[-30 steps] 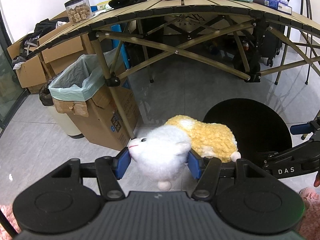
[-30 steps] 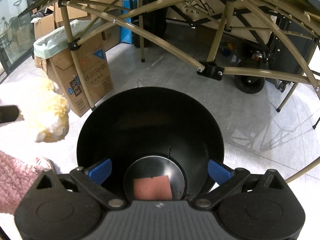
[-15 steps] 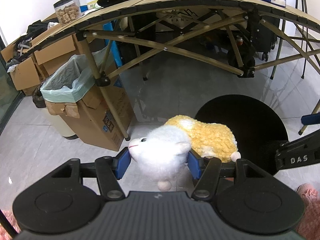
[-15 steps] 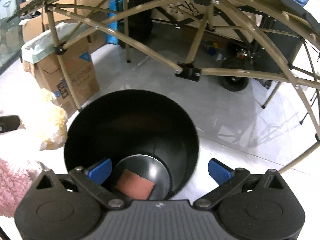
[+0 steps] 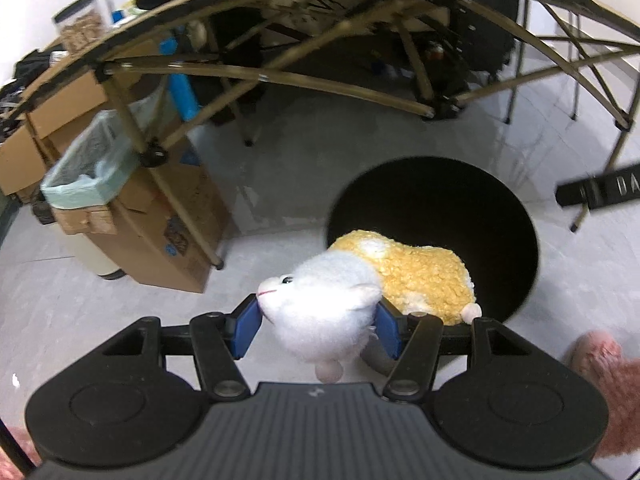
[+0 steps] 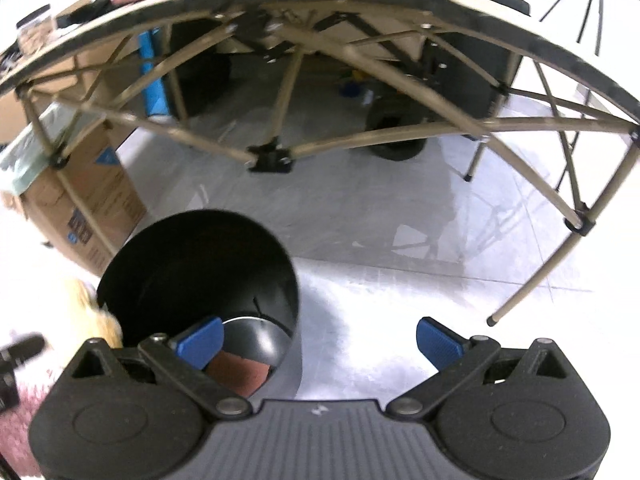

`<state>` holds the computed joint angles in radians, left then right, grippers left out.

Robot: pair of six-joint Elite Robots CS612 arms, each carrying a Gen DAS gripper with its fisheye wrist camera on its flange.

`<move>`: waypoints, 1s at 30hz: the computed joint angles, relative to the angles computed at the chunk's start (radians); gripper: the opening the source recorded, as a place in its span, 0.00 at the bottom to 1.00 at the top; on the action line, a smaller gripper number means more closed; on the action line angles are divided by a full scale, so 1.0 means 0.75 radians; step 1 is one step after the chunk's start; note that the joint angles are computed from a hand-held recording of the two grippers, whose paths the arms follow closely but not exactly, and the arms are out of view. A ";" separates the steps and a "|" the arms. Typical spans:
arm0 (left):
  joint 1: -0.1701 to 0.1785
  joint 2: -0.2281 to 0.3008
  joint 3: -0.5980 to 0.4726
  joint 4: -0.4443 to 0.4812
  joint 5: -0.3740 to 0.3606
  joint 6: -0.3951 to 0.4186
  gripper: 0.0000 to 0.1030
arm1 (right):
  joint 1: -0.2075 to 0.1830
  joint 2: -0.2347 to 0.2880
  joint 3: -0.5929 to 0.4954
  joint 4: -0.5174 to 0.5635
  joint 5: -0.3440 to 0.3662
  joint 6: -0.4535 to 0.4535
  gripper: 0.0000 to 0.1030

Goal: Organize soft objects
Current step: 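Lower the plush toy into the bin and open the left tool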

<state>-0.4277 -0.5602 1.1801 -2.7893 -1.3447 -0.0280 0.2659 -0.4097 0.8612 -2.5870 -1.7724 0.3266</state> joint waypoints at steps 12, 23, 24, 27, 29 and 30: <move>-0.026 0.024 -0.046 0.084 -0.116 0.064 0.59 | -0.020 -0.048 0.074 -0.032 -0.056 0.090 1.00; -0.040 0.091 -0.175 0.137 -0.160 0.066 0.59 | -0.039 -0.084 0.138 -0.075 -0.114 0.168 1.00; -0.041 0.098 -0.189 0.140 -0.161 0.064 0.59 | -0.040 -0.083 0.137 -0.072 -0.114 0.170 1.00; -0.043 0.119 -0.228 0.151 -0.163 0.058 0.59 | -0.039 -0.076 0.125 -0.056 -0.113 0.174 1.00; -0.044 0.136 -0.257 0.162 -0.155 0.058 0.59 | -0.039 -0.070 0.116 -0.046 -0.111 0.174 1.00; -0.044 0.146 -0.275 0.171 -0.151 0.055 0.59 | -0.039 -0.068 0.113 -0.043 -0.111 0.174 1.00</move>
<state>-0.4608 -0.4506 0.9742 -2.6609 -1.4576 0.0132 0.2365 -0.4610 0.9457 -2.6188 -1.8555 0.4572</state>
